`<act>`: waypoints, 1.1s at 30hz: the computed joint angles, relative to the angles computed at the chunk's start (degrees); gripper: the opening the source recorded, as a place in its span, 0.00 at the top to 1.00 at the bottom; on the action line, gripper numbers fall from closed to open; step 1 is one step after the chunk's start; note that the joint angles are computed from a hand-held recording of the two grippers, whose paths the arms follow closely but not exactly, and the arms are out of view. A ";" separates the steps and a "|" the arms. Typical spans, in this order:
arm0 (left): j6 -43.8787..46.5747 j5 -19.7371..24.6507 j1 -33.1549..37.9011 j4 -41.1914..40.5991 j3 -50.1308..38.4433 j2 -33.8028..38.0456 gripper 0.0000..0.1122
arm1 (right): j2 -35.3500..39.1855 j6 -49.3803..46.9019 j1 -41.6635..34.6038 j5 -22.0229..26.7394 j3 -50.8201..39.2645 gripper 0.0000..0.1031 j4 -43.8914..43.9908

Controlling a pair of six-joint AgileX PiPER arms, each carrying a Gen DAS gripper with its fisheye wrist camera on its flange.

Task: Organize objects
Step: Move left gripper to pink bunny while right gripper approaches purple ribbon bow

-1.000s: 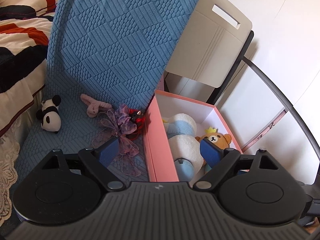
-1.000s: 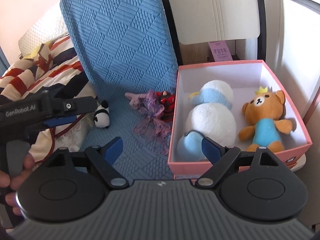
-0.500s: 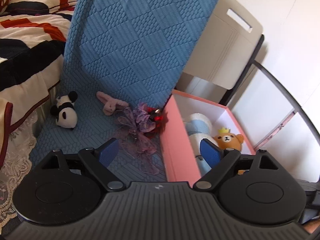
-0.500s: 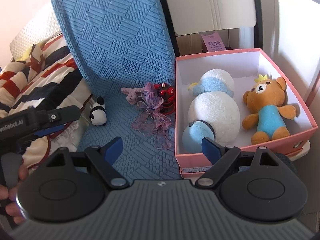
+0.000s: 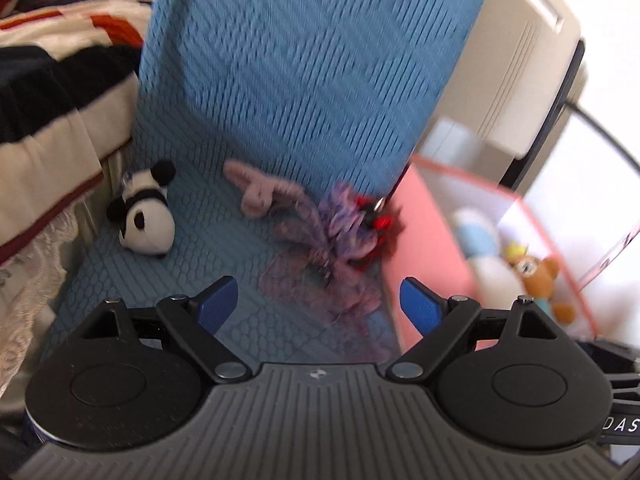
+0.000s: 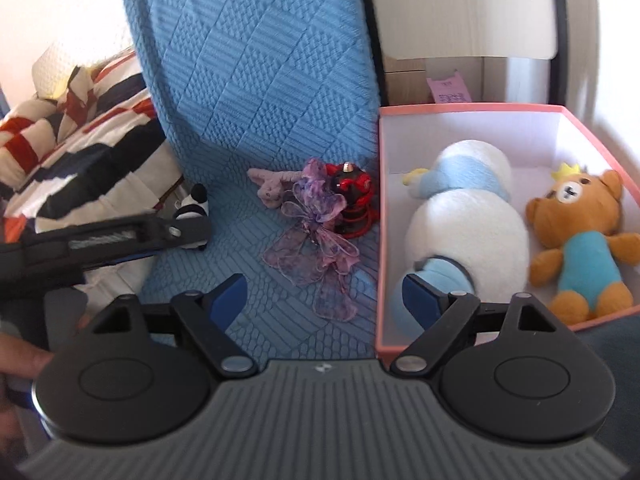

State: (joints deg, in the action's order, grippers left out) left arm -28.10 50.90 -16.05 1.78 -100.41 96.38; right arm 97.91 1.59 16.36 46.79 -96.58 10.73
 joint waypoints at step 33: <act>6.38 13.29 12.62 -11.84 -38.50 33.14 0.33 | 29.00 1.90 8.37 1.25 -31.65 0.33 -14.93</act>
